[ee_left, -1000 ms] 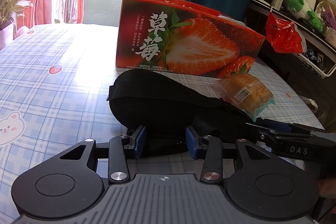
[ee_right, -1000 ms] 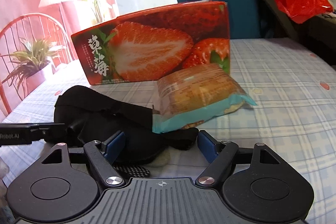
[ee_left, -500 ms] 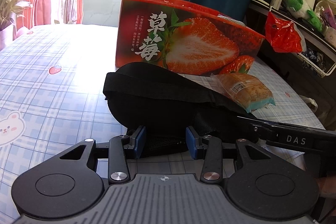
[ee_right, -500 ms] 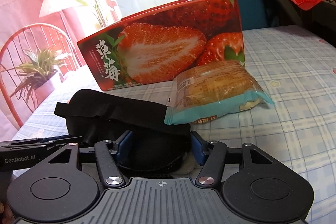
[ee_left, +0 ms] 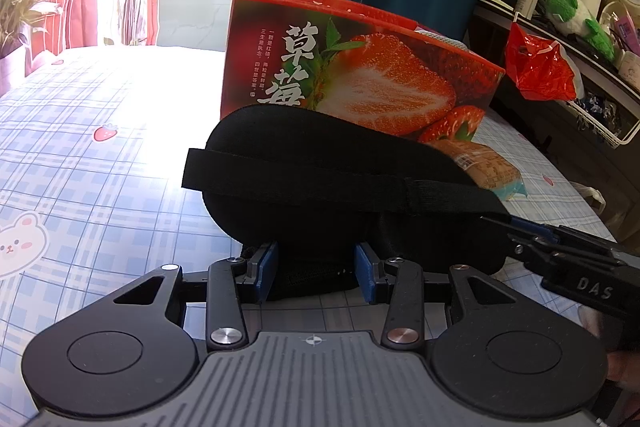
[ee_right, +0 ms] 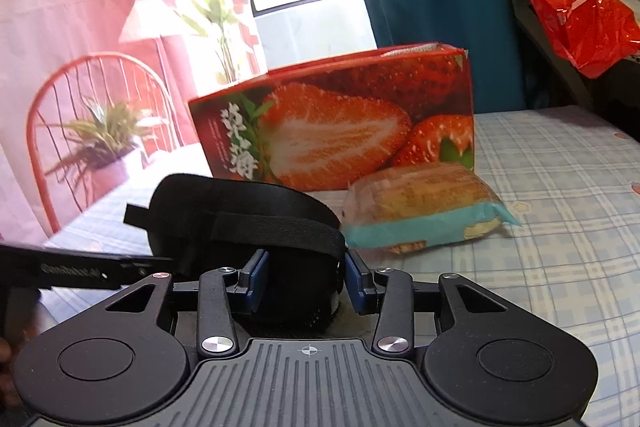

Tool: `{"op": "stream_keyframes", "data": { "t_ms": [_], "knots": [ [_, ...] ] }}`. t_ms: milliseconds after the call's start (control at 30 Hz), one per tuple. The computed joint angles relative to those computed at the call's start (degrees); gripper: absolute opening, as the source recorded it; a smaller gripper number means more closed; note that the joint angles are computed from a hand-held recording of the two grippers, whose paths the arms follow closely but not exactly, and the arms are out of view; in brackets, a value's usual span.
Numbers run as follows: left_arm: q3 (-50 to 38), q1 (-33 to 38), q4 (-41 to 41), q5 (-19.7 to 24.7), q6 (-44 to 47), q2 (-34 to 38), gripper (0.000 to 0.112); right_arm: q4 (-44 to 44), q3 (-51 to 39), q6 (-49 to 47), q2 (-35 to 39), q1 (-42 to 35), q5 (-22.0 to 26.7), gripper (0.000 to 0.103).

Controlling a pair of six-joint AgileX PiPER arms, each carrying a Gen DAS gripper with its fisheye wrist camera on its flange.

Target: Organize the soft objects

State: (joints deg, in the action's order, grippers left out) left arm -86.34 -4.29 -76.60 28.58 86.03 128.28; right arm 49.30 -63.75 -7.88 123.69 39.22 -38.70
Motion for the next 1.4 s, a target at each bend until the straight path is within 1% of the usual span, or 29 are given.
{"op": "stream_keyframes", "data": {
  "t_ms": [133,233,333,400,567,667,733,800,867,900,933,1000,1167,1200,1233,1300,1367,1400],
  "knots": [
    [-0.1,0.2,0.4,0.4,-0.3,0.1,0.044,-3.4,1.4,6.0,-1.1,-0.2,-1.0,0.037],
    [0.0,0.2,0.3,0.3,0.0,0.0,0.044,-3.6,2.1,5.0,-1.7,0.5,-3.4,0.034],
    [-0.1,0.1,0.3,0.3,-0.1,0.0,0.044,-0.8,2.0,0.6,-2.0,1.4,-5.1,0.03],
    [-0.1,0.1,0.3,0.3,-0.1,0.0,0.044,2.4,1.3,-2.3,-1.8,1.6,-4.8,0.03],
    [0.0,0.0,0.1,0.1,0.1,0.0,0.044,4.0,1.1,-1.1,-1.2,0.4,-2.4,0.03],
    [0.0,0.1,0.2,0.2,0.2,0.0,0.044,4.2,0.8,-0.4,-0.3,0.0,-1.3,0.033],
    [0.0,0.1,0.2,0.2,0.2,0.0,0.044,4.3,0.6,0.2,0.1,-0.3,-0.5,0.039],
    [0.1,0.0,0.2,0.1,0.1,-0.1,0.044,4.5,0.6,0.8,0.3,-0.4,-0.1,0.041],
    [0.1,0.0,0.2,0.1,0.1,-0.1,0.044,4.7,0.5,1.6,0.4,-0.7,0.6,0.046],
    [0.1,0.0,0.2,0.1,0.1,-0.1,0.044,5.1,0.4,1.9,0.4,-0.8,1.2,0.051],
    [0.1,0.0,0.2,0.1,0.1,-0.1,0.044,5.3,0.4,2.5,0.5,-1.0,1.5,0.052],
    [0.1,0.0,0.2,0.1,0.2,-0.1,0.044,3.4,0.7,5.7,0.5,-1.7,2.5,0.052],
    [0.2,-0.1,0.0,0.0,0.4,-0.2,0.044,-0.3,0.4,9.6,0.5,-3.2,4.7,0.052],
    [0.3,-0.1,0.0,0.0,0.4,-0.2,0.044,-0.8,0.2,10.1,0.5,-3.4,5.0,0.051],
    [0.3,-0.1,0.0,0.0,0.5,-0.2,0.044,-2.0,0.2,11.5,0.4,-3.6,5.0,0.047],
    [0.3,0.0,0.0,0.0,0.6,-0.2,0.044,-4.5,0.2,13.3,0.3,-3.6,4.3,0.042],
    [0.2,0.0,0.1,0.1,0.6,-0.2,0.044,-4.8,0.1,12.1,0.2,-3.2,3.4,0.032],
    [0.3,0.0,0.1,0.1,0.7,-0.2,0.044,-5.5,0.3,11.9,0.1,-3.1,2.9,0.025]
  ]
}}
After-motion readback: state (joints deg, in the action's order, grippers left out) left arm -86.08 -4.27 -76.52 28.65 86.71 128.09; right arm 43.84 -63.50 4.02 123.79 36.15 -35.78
